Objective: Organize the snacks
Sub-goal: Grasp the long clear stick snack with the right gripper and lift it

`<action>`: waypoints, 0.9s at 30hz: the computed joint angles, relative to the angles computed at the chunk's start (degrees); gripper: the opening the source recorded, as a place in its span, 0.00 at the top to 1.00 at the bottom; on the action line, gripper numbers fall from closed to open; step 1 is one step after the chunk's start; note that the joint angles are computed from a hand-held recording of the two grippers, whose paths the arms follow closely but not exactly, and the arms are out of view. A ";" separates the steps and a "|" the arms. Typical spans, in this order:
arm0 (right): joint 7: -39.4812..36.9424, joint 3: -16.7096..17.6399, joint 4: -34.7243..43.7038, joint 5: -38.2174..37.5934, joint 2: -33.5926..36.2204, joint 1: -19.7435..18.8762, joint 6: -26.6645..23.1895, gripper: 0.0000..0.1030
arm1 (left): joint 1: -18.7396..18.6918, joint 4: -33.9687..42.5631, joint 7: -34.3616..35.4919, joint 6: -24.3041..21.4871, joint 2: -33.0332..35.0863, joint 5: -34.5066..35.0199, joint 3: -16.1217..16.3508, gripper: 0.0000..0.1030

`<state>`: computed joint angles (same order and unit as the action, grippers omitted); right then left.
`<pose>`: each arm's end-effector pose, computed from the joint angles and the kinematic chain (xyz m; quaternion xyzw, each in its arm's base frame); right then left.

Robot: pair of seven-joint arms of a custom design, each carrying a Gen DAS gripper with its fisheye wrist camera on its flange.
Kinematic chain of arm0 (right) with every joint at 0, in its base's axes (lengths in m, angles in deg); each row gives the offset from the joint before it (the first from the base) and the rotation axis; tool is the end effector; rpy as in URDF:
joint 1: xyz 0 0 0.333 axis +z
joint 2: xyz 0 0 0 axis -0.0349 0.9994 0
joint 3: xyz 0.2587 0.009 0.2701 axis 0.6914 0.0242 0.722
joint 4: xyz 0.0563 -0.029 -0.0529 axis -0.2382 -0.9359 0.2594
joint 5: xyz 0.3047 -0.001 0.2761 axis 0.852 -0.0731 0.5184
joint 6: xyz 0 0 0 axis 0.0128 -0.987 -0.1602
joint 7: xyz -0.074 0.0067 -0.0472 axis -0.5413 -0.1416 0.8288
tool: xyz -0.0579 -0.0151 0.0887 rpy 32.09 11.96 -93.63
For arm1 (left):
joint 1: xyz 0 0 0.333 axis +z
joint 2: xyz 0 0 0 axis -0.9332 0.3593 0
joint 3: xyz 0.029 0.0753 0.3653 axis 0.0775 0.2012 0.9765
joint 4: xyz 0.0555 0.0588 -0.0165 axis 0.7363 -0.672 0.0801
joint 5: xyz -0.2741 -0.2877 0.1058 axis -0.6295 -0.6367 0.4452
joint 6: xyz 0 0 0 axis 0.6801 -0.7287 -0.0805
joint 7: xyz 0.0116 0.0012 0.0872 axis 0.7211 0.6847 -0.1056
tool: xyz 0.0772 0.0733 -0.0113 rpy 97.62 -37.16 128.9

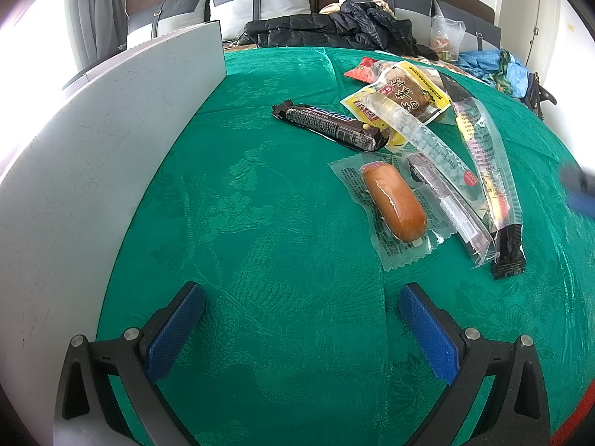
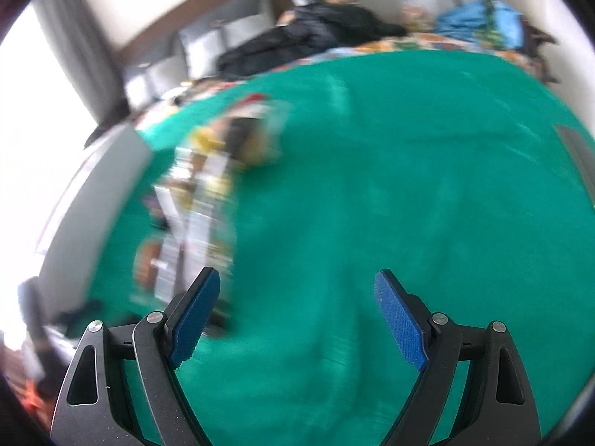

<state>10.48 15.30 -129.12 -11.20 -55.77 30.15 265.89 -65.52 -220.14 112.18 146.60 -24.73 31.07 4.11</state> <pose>0.4533 0.1858 0.4818 -0.6707 0.6394 -0.1169 0.3573 0.4629 -0.1451 0.4545 -0.6803 0.6668 -0.2199 0.2105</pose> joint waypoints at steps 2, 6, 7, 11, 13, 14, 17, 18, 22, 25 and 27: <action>-4.93 -4.00 3.97 5.56 2.48 6.18 -1.38 0.16 | -0.02 -0.03 0.03 0.03 -0.01 0.00 0.04 0.00; -7.17 -1.59 10.64 7.85 7.66 5.17 -5.78 0.16 | -0.03 0.00 -0.04 0.02 0.02 0.03 0.03 0.00; -6.52 -0.69 11.61 6.86 8.63 4.30 -6.65 0.16 | -0.04 -0.02 -0.01 0.05 0.02 0.02 0.06 0.00; -7.54 2.04 14.57 7.97 11.58 1.46 -10.68 0.17 | -0.04 -0.02 -0.03 0.05 0.04 0.04 0.07 0.00; -12.68 3.41 14.96 14.59 12.12 0.16 -11.32 0.22 | -0.05 -0.04 -0.02 0.08 0.04 0.04 0.09 0.00; -16.06 4.08 15.20 18.88 12.15 -0.58 -11.76 0.51 | -0.04 -0.03 -0.05 0.07 0.05 0.07 0.07 0.00; -20.87 5.85 15.22 24.74 11.41 -2.96 -14.34 0.83 | -0.04 -0.01 -0.09 0.06 0.08 0.10 0.07 0.00; -23.03 6.42 14.82 26.91 10.75 -3.68 -14.59 0.84 | -0.05 -0.03 -0.09 0.06 0.06 0.09 0.08 0.00; -31.55 7.61 11.82 33.63 5.73 -6.67 -16.16 0.85 | -0.04 -0.04 -0.13 0.11 0.08 0.14 0.09 0.00; -29.71 6.84 9.58 31.40 2.25 -8.89 -18.78 0.85 | 0.00 0.00 -0.23 0.09 0.12 0.23 0.03 0.00; -24.68 6.52 8.98 26.02 1.06 -11.06 -21.51 0.84 | -0.02 -0.02 -0.20 0.10 0.12 0.23 0.07 0.00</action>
